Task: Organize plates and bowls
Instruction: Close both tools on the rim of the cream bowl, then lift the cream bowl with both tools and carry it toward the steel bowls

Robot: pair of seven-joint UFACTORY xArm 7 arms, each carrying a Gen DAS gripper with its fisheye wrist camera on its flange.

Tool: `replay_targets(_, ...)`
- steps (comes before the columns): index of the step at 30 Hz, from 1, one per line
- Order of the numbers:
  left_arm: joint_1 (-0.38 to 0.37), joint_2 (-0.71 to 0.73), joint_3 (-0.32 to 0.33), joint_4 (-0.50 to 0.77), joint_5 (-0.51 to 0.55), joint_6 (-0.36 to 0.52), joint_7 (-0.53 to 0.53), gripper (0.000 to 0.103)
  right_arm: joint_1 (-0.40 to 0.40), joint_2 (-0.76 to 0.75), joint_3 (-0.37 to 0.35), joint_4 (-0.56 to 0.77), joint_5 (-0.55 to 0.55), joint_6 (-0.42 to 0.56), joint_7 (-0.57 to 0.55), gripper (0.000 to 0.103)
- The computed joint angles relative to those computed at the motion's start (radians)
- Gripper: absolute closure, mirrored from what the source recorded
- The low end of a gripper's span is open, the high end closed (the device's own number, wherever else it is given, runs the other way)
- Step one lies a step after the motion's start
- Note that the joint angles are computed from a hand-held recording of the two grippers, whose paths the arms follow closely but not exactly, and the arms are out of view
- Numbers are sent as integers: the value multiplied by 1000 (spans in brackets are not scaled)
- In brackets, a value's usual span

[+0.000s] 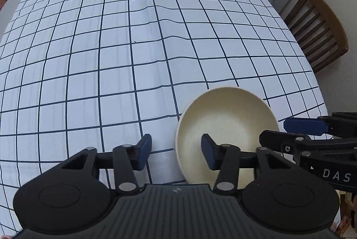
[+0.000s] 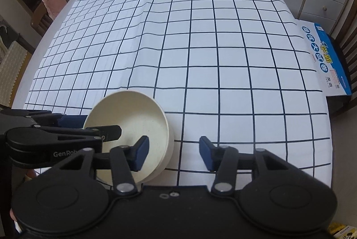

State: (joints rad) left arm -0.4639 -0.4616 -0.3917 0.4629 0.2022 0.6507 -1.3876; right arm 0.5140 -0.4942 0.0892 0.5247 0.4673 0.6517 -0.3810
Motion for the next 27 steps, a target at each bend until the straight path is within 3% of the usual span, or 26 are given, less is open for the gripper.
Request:
replay_targets(8, -8, 25, 9, 27, -9, 25, 33, 87, -2, 11, 8, 7, -3, 17, 24, 78)
replay_targets(12, -9, 27, 8, 32, -5, 36, 39, 94, -5, 12, 14, 10, -10, 21, 45, 89)
replay_targets(15, -11, 24, 11, 28, -8, 36, 43, 96, -5, 6, 16, 9, -12, 23, 53, 95)
replay_targets(27, -29, 5, -3, 71, -13, 103, 56, 98, -8, -61, 28, -16, -59, 24, 139, 96)
